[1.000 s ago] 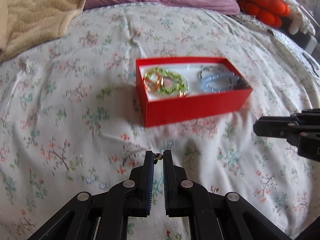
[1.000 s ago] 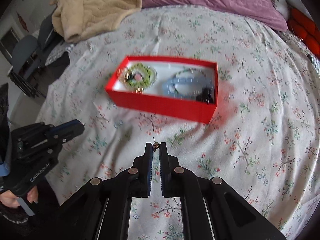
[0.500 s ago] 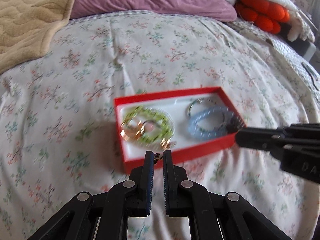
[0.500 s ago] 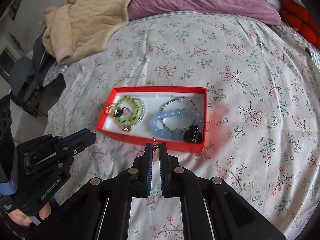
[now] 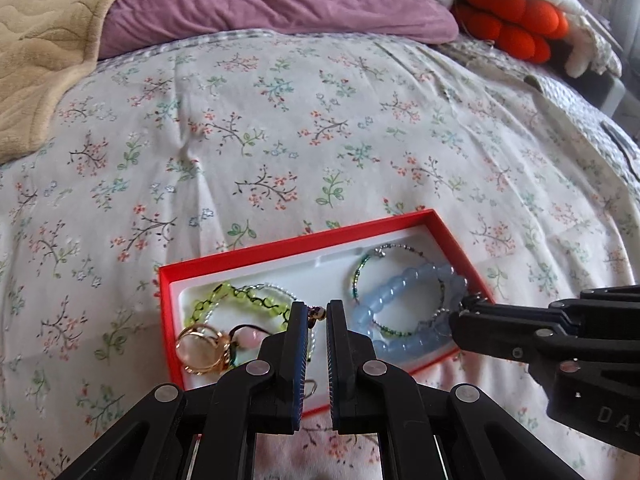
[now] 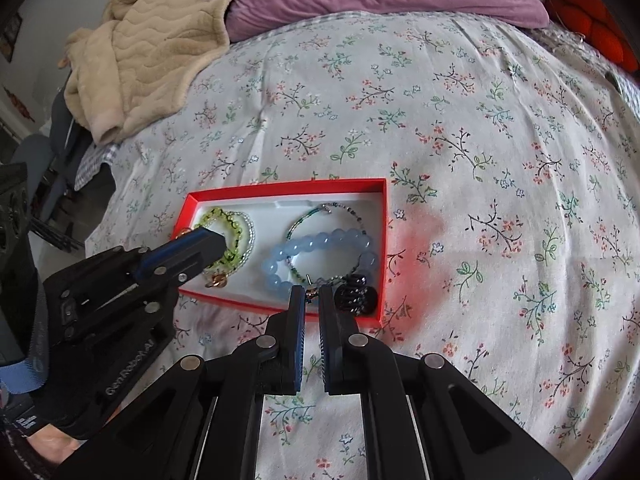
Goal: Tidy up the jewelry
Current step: 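Open the left tool to drop its earring while the right drops the stud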
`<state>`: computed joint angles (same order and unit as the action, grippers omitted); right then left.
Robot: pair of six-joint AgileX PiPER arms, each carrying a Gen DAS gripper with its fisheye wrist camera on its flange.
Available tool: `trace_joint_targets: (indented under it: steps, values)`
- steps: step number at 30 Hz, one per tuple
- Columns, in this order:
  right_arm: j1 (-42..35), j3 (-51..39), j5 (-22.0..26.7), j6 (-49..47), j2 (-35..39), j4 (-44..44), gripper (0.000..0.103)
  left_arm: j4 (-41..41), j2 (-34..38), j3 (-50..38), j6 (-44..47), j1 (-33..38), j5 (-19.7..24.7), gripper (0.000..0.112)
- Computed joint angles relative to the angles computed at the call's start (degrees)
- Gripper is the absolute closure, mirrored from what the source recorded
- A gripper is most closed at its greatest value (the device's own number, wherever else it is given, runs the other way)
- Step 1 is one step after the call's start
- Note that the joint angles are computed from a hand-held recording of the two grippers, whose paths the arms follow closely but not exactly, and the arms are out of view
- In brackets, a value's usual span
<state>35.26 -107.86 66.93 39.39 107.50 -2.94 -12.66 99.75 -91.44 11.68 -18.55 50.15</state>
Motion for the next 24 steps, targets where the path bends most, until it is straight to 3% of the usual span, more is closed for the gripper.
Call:
trace_joint_targets:
  steps: [10,15,20,22,24]
  values:
    - [-1.08,0.43,-1.18,-0.73,0.8,1.23,0.096,1.88,1.34,0.13,-1.68,-0.42,-2.1,0.106]
    - [-1.46,1.24,-1.82,-0.47,-0.02,1.07,0.095,3.23,0.97,0.29,-2.71,-0.17,-2.14,0.096]
    - [-1.7,0.97,-0.88,-0.38,-0.3,1.95,0.093,3.5,0.02,0.67,-2.94,0.03,-1.94,0.068]
    - [-1.68,1.01,-0.5,-0.53,-0.64,2.23,0.084,3.24,-0.73,1.06,-2.87,0.3,-1.61,0.057]
    - [-1.51,1.86,-1.05,-0.83,-1.65,2.6,0.066,2.99,-1.84,1.85,-2.66,0.67,-1.35,0.044]
